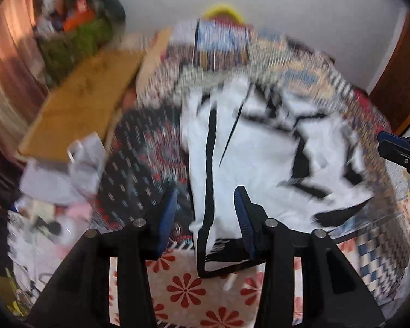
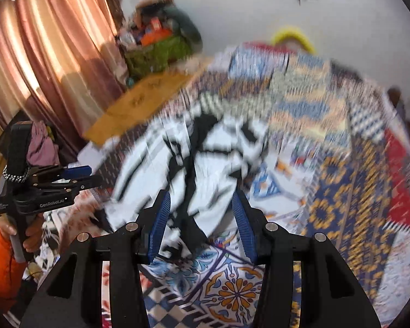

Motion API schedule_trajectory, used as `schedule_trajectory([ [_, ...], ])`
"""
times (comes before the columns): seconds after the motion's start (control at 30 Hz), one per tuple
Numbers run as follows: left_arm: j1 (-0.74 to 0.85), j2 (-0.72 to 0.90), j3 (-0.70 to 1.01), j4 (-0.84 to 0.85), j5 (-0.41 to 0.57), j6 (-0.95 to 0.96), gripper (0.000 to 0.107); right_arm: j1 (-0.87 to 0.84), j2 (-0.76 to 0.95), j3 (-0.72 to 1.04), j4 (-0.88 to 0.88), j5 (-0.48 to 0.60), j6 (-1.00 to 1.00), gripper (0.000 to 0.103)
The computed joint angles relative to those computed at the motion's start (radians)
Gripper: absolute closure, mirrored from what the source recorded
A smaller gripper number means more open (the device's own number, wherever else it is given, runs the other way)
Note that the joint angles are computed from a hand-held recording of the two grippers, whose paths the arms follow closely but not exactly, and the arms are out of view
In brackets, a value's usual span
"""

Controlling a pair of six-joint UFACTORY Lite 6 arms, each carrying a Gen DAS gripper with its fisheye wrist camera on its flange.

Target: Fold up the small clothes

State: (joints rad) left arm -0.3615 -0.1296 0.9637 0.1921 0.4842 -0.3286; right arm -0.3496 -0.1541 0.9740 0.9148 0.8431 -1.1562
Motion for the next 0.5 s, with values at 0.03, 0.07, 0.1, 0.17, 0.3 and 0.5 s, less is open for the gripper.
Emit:
schedule_trajectory([
  [0.03, -0.018, -0.042, 0.008, 0.03, 0.013, -0.037, 0.064, -0.02, -0.038, 0.002, 0.021, 0.025, -0.009, 0.059],
  [0.07, -0.038, -0.078, 0.022, 0.064, 0.026, -0.076, 0.064, -0.046, -0.078, 0.005, 0.049, 0.059, -0.018, 0.059],
  [0.1, -0.058, -0.114, 0.036, 0.105, 0.042, -0.122, 0.064, -0.072, -0.12, 0.01, 0.076, 0.094, -0.025, 0.059],
  [0.17, -0.116, -0.176, 0.073, 0.202, 0.078, -0.227, 0.064, -0.107, -0.185, 0.023, 0.117, 0.139, -0.029, 0.059],
  [0.3, -0.281, -0.294, 0.132, 0.392, 0.167, -0.428, 0.063, -0.221, -0.333, 0.03, 0.217, 0.277, -0.045, 0.059],
  [0.5, -0.726, -0.423, 0.162, 0.82, 0.492, -0.824, 0.063, -0.415, -0.557, -0.012, 0.329, 0.462, -0.075, 0.059],
])
